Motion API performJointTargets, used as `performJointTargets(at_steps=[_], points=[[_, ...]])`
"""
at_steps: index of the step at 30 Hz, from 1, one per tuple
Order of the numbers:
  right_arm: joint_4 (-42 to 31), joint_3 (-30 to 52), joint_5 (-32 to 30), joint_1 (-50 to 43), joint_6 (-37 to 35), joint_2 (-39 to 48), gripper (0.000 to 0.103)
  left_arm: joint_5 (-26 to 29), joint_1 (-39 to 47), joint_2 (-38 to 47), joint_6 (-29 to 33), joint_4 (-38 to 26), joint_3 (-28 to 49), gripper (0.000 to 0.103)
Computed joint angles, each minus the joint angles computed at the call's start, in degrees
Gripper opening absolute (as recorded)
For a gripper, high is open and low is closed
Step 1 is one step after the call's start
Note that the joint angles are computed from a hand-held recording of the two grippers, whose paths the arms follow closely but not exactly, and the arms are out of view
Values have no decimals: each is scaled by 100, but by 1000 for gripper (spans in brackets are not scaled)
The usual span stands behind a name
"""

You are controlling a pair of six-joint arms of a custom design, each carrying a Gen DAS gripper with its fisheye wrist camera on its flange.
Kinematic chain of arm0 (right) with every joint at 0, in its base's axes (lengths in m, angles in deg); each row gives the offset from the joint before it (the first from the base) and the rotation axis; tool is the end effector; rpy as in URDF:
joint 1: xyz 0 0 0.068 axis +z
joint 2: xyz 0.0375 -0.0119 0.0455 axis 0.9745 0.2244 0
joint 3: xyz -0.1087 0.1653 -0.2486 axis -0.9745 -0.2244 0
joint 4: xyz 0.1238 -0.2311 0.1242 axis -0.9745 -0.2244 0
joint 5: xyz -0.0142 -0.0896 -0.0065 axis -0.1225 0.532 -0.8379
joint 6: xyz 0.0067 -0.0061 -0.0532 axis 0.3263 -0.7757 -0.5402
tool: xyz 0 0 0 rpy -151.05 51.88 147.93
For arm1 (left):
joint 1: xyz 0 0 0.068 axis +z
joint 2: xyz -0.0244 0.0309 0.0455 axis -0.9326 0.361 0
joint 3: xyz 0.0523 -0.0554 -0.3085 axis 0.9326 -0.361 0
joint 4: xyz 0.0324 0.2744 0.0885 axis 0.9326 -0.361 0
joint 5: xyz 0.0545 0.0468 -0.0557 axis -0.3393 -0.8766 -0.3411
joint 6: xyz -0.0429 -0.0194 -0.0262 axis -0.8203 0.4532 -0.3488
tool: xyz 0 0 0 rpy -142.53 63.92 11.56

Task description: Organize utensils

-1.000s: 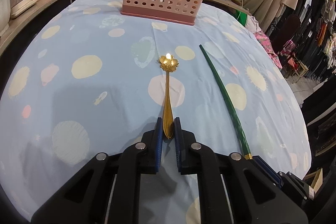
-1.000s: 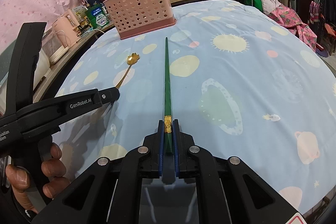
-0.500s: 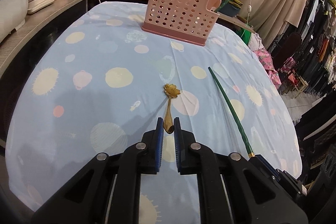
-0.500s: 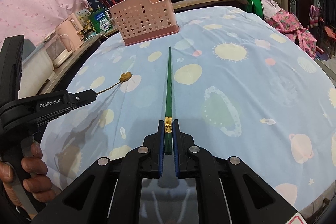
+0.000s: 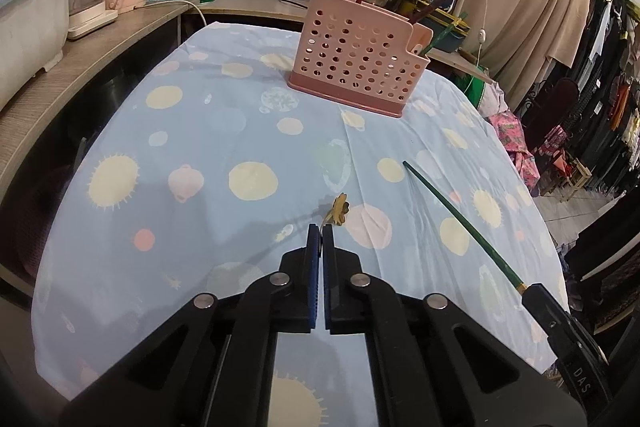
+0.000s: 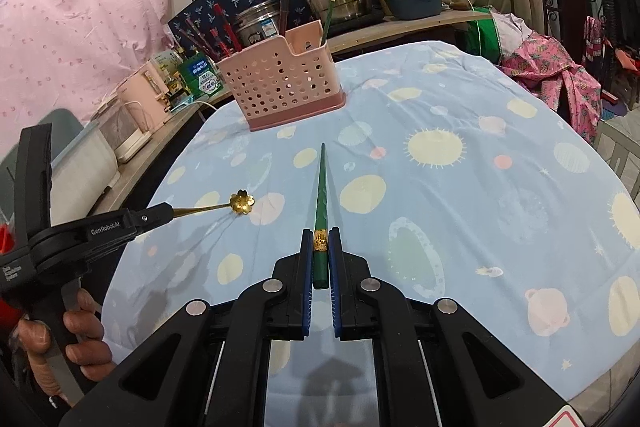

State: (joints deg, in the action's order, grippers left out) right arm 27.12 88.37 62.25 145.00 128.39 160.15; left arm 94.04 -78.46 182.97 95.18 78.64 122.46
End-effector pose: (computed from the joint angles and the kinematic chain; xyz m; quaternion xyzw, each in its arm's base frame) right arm 0.1496 0.2925 0.1160 0.3073 0.8324 0.0562 0.4577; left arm 0.3355 -0.0725 0.1471 0.2283 0.8957 -0.2103 0.3185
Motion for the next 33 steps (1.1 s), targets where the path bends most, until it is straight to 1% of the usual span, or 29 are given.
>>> performJointTargets(at_steps=[5, 8, 11, 16, 20, 26, 31, 33], points=[[-221, -14, 246, -39, -109, -316, 7, -42, 9, -133, 80, -163, 84, 1], [-267, -64, 434, -104, -293, -605, 7, -36, 2, -238, 135, -306, 177, 1], [-261, -102, 623, -192, -547, -893, 7, -18, -19, -338, 183, -450, 299, 1], [-132, -117, 901, -424, -1232, -1355, 7, -11, -57, -477, 199, -561, 527, 1], [310, -235, 955, -690, -1960, -1724, 7, -4, -106, -512, 132, -593, 813, 1], [1143, -412, 945, -1175, -3160, -2204, 7, 4, -180, -385, -77, -647, 1472, 1], [2056, -474, 813, -1679, -4277, -2472, 7, 72, -244, -94, -355, -803, 2269, 1], [2469, -469, 711, -1903, -4755, -2534, 7, 19, -297, 8, -451, -825, 2581, 1]])
